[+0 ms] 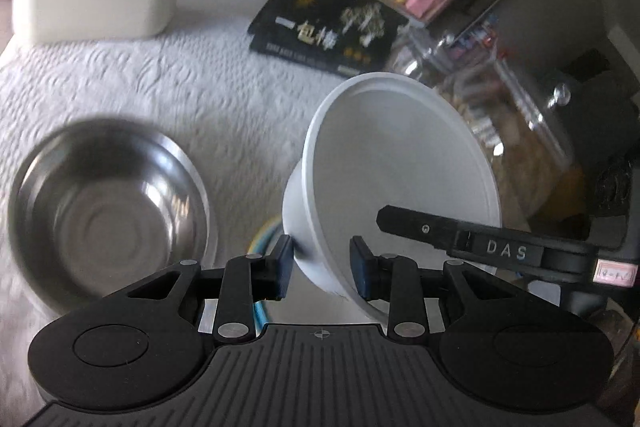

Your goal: Organize plates and bowls

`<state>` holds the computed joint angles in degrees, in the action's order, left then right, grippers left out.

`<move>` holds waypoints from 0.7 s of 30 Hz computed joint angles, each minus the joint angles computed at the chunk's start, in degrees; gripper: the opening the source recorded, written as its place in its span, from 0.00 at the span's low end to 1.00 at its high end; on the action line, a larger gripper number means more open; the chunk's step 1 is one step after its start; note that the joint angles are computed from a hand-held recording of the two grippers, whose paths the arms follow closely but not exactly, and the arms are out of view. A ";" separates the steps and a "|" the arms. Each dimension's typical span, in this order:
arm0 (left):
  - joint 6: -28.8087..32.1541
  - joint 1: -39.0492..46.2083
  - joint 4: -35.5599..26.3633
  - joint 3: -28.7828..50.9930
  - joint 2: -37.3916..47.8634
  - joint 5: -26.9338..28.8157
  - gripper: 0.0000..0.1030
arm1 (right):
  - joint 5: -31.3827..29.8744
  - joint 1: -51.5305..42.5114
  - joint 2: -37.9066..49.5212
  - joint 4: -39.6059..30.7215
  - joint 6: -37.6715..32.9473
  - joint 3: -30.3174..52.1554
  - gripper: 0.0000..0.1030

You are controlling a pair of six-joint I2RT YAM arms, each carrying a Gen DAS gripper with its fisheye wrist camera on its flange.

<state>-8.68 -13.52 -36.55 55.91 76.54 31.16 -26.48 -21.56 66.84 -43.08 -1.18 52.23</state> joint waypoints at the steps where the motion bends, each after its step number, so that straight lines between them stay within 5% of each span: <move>1: -0.48 -0.67 0.90 -1.87 -1.17 -1.07 0.32 | -0.05 -0.29 -1.85 -0.26 -0.75 -1.87 0.43; 12: -5.16 -6.40 6.58 -10.37 -6.95 -12.71 0.30 | 3.73 0.02 -9.99 2.99 -1.52 -11.96 0.40; 21: -4.35 -5.26 3.83 -12.02 -12.17 -8.10 0.29 | 11.70 3.99 -15.19 1.31 -1.46 -9.92 0.40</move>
<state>-13.03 -18.78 -32.73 43.88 64.38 23.07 -14.78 -17.57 51.65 -41.77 -2.64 42.32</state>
